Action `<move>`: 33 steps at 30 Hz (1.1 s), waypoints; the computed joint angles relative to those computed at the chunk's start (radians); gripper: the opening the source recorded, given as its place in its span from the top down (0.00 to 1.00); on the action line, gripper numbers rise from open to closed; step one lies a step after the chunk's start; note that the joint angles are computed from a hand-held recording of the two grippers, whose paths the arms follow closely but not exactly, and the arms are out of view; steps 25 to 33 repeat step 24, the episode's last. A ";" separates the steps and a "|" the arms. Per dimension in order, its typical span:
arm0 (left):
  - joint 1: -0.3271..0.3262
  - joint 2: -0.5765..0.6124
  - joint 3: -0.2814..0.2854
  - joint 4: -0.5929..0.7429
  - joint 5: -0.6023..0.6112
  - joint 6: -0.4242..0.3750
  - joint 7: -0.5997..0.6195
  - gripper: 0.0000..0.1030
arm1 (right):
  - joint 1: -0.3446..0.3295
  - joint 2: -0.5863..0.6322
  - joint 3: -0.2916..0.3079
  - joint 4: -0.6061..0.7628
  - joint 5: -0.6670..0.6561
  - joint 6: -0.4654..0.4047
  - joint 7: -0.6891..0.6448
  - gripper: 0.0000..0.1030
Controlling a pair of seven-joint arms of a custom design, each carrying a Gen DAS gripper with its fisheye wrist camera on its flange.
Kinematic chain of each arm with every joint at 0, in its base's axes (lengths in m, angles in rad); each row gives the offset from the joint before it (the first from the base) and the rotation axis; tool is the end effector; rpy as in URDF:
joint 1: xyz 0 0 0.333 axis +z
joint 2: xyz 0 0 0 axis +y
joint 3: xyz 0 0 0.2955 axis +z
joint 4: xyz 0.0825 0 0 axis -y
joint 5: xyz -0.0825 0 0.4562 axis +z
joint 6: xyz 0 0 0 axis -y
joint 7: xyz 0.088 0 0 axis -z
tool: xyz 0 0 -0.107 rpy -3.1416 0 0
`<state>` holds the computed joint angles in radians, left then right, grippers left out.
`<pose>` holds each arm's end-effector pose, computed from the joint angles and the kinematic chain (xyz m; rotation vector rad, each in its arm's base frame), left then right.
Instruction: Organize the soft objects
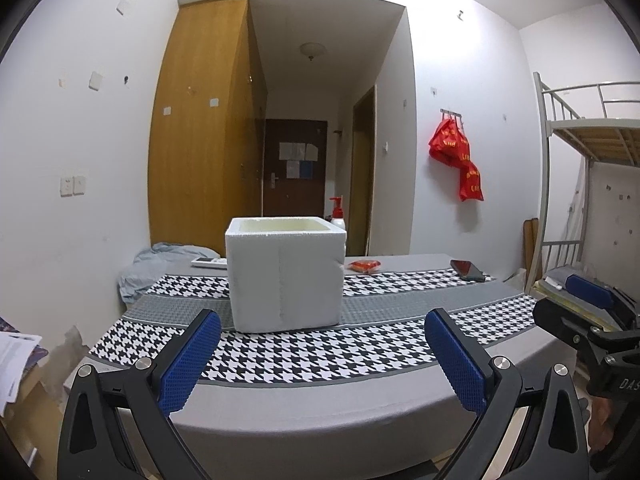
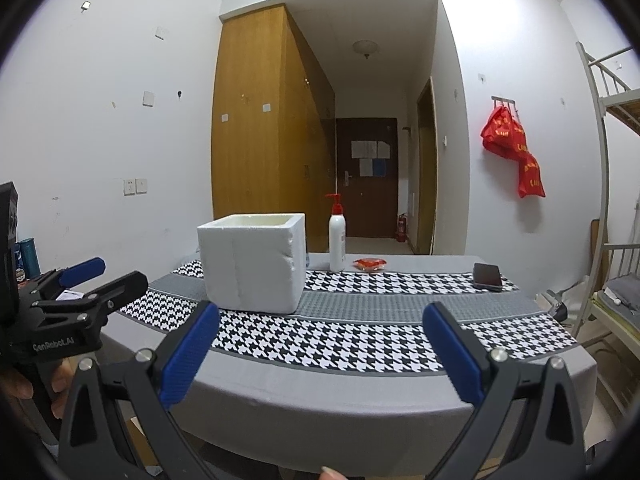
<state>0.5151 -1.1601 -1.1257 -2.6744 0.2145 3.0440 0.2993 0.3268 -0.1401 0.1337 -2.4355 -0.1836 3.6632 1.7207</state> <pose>0.3984 -0.2812 0.4519 -1.4867 1.1882 -1.0054 0.4886 0.2706 0.4584 -1.6128 0.8950 -0.7345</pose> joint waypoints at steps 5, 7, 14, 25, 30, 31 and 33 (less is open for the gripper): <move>0.003 0.011 -0.001 0.007 0.005 -0.006 0.002 0.01 | 0.001 0.004 -0.004 0.007 -0.012 -0.007 0.012 0.00; 0.001 0.018 0.002 0.010 0.008 -0.007 0.006 0.01 | 0.000 0.004 -0.003 0.007 -0.013 -0.008 0.012 0.00; -0.004 0.023 0.005 0.013 0.015 -0.016 0.006 0.01 | 0.000 0.008 -0.005 0.009 -0.017 -0.007 0.014 0.00; -0.001 0.015 0.003 0.009 0.017 -0.004 -0.004 0.01 | 0.001 0.008 -0.003 0.005 -0.013 -0.006 0.007 0.00; -0.001 0.015 0.003 0.009 0.017 -0.004 -0.004 0.01 | 0.001 0.008 -0.003 0.005 -0.013 -0.006 0.007 0.00; -0.001 0.015 0.003 0.009 0.017 -0.004 -0.004 0.01 | 0.001 0.008 -0.003 0.005 -0.013 -0.006 0.007 0.00; -0.001 0.015 0.003 0.009 0.017 -0.004 -0.004 0.01 | 0.001 0.008 -0.003 0.005 -0.013 -0.006 0.007 0.00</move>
